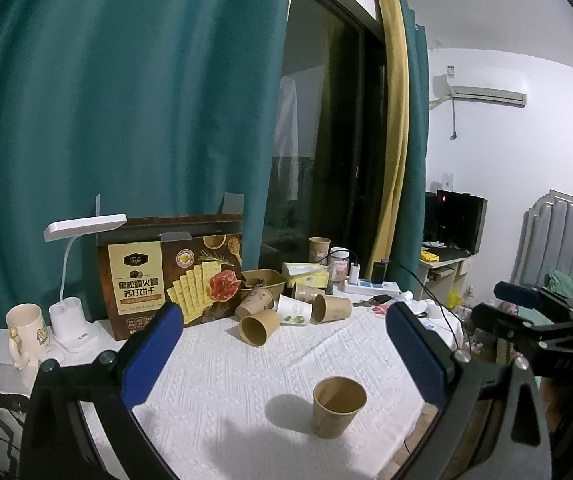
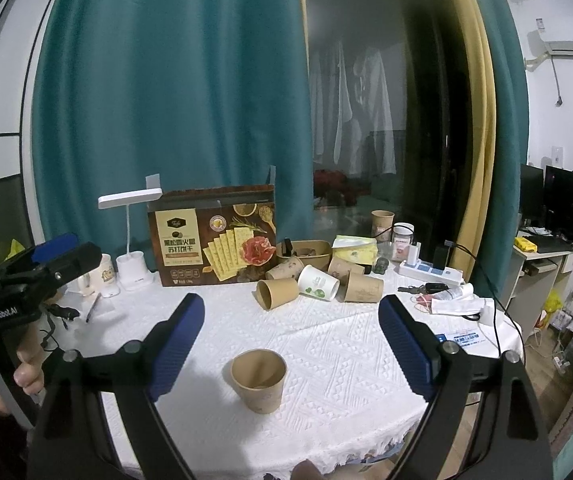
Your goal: Flip cup upright
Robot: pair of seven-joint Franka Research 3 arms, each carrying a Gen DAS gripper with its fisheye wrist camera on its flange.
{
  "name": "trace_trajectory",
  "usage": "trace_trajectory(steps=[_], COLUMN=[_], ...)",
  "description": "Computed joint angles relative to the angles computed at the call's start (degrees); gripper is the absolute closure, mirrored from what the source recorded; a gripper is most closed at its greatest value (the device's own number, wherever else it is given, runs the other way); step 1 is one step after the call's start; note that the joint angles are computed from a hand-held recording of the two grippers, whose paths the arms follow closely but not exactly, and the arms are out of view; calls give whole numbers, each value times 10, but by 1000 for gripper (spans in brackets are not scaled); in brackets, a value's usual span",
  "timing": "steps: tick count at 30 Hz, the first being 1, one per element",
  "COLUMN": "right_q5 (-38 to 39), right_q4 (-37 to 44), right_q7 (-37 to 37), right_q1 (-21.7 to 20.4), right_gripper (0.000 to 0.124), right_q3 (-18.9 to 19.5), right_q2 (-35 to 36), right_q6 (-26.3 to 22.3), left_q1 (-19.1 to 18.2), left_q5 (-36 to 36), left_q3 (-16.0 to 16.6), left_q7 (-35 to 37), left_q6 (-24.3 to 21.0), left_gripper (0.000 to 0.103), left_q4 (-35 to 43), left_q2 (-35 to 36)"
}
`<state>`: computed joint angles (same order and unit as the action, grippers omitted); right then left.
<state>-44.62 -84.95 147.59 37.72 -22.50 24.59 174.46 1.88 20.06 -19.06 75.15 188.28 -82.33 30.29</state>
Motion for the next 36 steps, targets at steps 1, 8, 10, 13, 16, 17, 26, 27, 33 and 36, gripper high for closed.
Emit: trace_trajectory(steps=[1,8,10,13,16,17,26,27,33,36], right_q5=[2,3,6,4,4,2,4,3,-3,1], right_q4=[1,0,-1,-4,-6,-8,-9,-11,-18,-15], right_q7=[-2,0,-3,-2,0,3,0,2,10,5], right_q1=[-1,3,2,5,7,9,6,7,11,6], right_gripper=[37,37,37,37,37,37,37,37,37,37], right_q3=[1,-3,-1,-2,-4,-7,-3,-5,-10,-4], right_q2=[0,2,2,2,1,1,0,-1,-4,-3], right_q6=[-1,0,-1,1,0,1,2,3,6,4], left_q1=[0,2,1,0,-8,-10,-12,-13,-15,-12], left_q5=[0,2,3,4,3,3,6,7,8,10], left_q3=[0,-2,-1,2,12,15,18,19,21,18], left_q7=[0,-1,-3,-6,-10,-12,-16,-17,-19,-19], left_q6=[0,3,5,5,6,6,9,8,9,8], left_gripper=[2,2,2,2,2,2,2,2,2,2], left_q4=[0,-1,-3,-5,-5,-6,-11,-11,-12,-10], left_q2=[0,1,-1,-3,-4,-5,-8,-8,-9,-7])
